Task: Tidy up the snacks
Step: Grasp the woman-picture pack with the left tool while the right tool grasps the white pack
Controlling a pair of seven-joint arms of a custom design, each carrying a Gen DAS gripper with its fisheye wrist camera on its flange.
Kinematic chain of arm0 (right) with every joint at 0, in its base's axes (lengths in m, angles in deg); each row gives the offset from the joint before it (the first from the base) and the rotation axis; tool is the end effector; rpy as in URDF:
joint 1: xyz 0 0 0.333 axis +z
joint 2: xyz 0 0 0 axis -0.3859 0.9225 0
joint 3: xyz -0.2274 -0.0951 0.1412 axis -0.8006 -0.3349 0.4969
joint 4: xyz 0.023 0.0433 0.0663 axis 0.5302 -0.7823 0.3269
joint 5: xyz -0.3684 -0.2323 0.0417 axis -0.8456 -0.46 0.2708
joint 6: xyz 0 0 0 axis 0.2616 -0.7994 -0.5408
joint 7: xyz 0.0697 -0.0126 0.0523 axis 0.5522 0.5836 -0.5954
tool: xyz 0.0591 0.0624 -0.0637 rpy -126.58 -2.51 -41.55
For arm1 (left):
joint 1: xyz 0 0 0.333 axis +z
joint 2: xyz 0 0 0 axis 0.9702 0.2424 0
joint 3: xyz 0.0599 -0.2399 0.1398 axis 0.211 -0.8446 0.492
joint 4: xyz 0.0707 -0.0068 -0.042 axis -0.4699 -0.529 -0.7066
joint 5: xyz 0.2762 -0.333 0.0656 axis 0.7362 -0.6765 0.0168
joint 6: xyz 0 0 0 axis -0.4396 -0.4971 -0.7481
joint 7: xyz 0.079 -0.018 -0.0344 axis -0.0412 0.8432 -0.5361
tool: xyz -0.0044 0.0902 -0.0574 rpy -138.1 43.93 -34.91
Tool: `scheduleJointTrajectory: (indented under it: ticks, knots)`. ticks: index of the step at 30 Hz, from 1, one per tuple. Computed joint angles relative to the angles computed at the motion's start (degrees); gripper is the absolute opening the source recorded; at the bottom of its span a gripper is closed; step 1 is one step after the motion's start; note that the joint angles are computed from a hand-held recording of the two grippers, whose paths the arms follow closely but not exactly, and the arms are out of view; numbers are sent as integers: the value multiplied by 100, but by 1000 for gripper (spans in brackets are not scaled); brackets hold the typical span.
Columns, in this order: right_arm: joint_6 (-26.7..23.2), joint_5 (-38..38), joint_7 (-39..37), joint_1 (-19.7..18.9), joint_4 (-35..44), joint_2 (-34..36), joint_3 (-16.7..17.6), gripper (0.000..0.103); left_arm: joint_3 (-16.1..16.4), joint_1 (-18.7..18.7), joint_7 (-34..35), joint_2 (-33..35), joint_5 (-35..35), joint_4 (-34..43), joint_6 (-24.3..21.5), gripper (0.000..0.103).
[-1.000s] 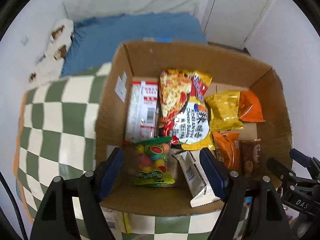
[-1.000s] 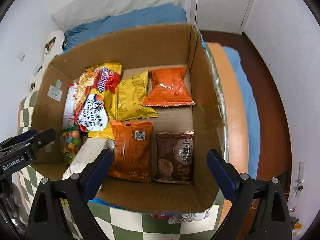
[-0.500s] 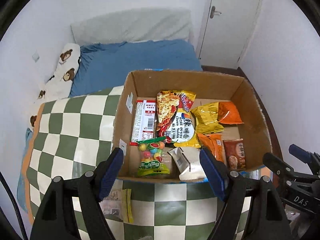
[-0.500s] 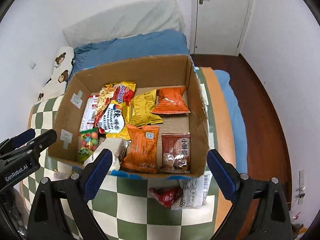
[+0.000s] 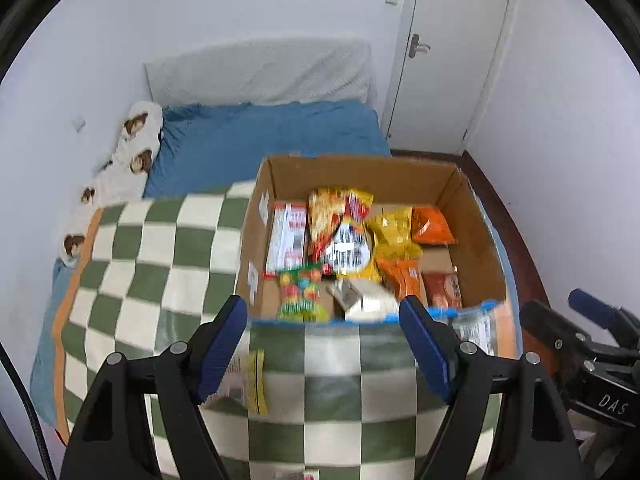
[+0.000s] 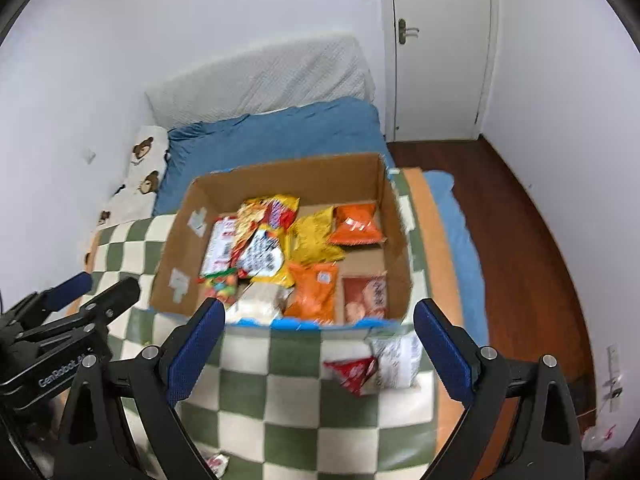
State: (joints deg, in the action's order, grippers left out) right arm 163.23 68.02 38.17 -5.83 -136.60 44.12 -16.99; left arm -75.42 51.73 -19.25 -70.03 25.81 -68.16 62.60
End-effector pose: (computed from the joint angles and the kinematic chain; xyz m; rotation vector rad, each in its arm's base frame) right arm 0.5246 0.2179 0.5482 -2.1408 1.4457 -0.2480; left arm 0.4257 -0.4041 0.5424 -2.2501 1.3938 -0.5156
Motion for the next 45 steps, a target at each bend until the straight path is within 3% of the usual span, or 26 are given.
scheduleJointTrajectory:
  ticks: [9, 18, 19, 21, 26, 32, 35, 38, 39, 45]
  knots:
    - [-861, 377, 47, -22, -1236, -617, -123, 97, 247, -416, 1028, -290, -2677, -1500, 615, 77]
    - [-1116, 489, 279, -184, -1923, -587, -216, 97, 364, -723, 2151, 261, -5302, -2510, 2051, 77]
    - [-1102, 504, 298, -207, -1922, -554, -231, 97, 345, -723, 2268, 400, -5525, -2534, 2231, 66]
    - [-1071, 568, 309, -252, -1876, -505, -281, 97, 273, -658, 2207, 573, -5415, -2446, 2211, 57]
    - [-788, 676, 319, -343, -1378, -63, -328, 97, 192, -493, 1684, 566, -4705, -2275, 2179, 56]
    - [-244, 530, 590, -489, -398, 1060, -330, 97, 301, -188, 1243, 797, -3630, -1721, 1959, 56]
    - [-393, 278, 702, -517, 254, 1790, -328, 97, 323, -85, 1183, 958, -3385, -1485, 1930, 56]
    - [-660, 212, 728, -531, 672, 2318, -345, 84, 293, -59, 1136, 1018, -3308, -1396, 1917, 56]
    - [-741, 177, 775, -535, 743, 2426, -354, 62, 282, -58, 1145, 1013, -3325, -1409, 1927, 56]
    - [-857, 281, 579, -583, 109, 1891, -359, 57, 192, -176, 1204, 779, -3706, -1782, 2108, 56]
